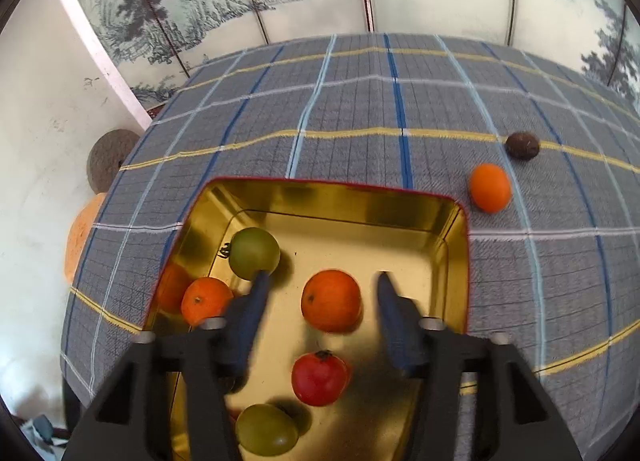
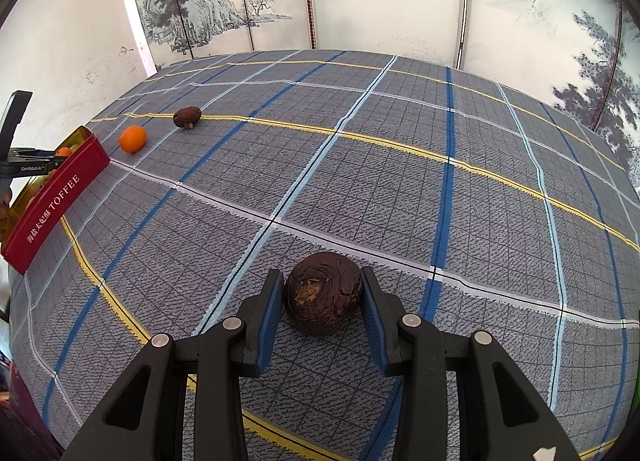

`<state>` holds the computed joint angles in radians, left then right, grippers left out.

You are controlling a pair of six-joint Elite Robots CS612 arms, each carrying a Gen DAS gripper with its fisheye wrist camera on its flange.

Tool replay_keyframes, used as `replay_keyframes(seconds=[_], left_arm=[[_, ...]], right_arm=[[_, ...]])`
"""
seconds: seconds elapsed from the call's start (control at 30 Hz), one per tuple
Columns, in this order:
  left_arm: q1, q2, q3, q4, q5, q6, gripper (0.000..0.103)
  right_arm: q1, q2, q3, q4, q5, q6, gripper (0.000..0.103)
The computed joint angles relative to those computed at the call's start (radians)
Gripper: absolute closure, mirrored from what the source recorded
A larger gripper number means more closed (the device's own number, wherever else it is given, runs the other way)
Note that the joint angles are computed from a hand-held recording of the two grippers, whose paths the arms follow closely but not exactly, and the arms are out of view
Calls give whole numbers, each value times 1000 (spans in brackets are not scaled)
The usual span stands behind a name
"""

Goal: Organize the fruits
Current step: 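Carry the brown fruit over the tin and open the right gripper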

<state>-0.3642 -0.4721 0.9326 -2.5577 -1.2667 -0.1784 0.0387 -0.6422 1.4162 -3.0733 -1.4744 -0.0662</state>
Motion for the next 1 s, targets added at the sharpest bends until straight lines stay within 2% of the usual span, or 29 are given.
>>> replay_keyframes(seconds=[0.07,0.13,0.27,0.37,0.5,0.6,0.77,0.87,1.0], left_arm=[[-4,-28,60,-88,10,-2,36],[-10,-57,114,-139,26,-1,36],[-20,-131,260,-273,39,-21,36],[-32,-186,372,-347,101,-53,36],[-37,-249,511,-435,176,-110,36],[-38,-280,586,-462,219,-148,36],[-32,-313,662,-480,211,-207,36],[-32,-325,693,-510,205,-208,36],[-36,-335,713,-539,186,-197,36]], right_arm=[[-1,1,-2,-1,10,6,66],[-5,1,0,-4,25,13,66],[-3,1,0,-6,19,16,69],[2,-2,5,-12,-1,11,69],[9,-14,23,-44,30,27,69],[24,-24,19,-51,88,17,69],[80,-16,-47,-20,213,-63,69],[121,9,-126,39,332,-107,69],[168,59,-247,141,429,-150,69]])
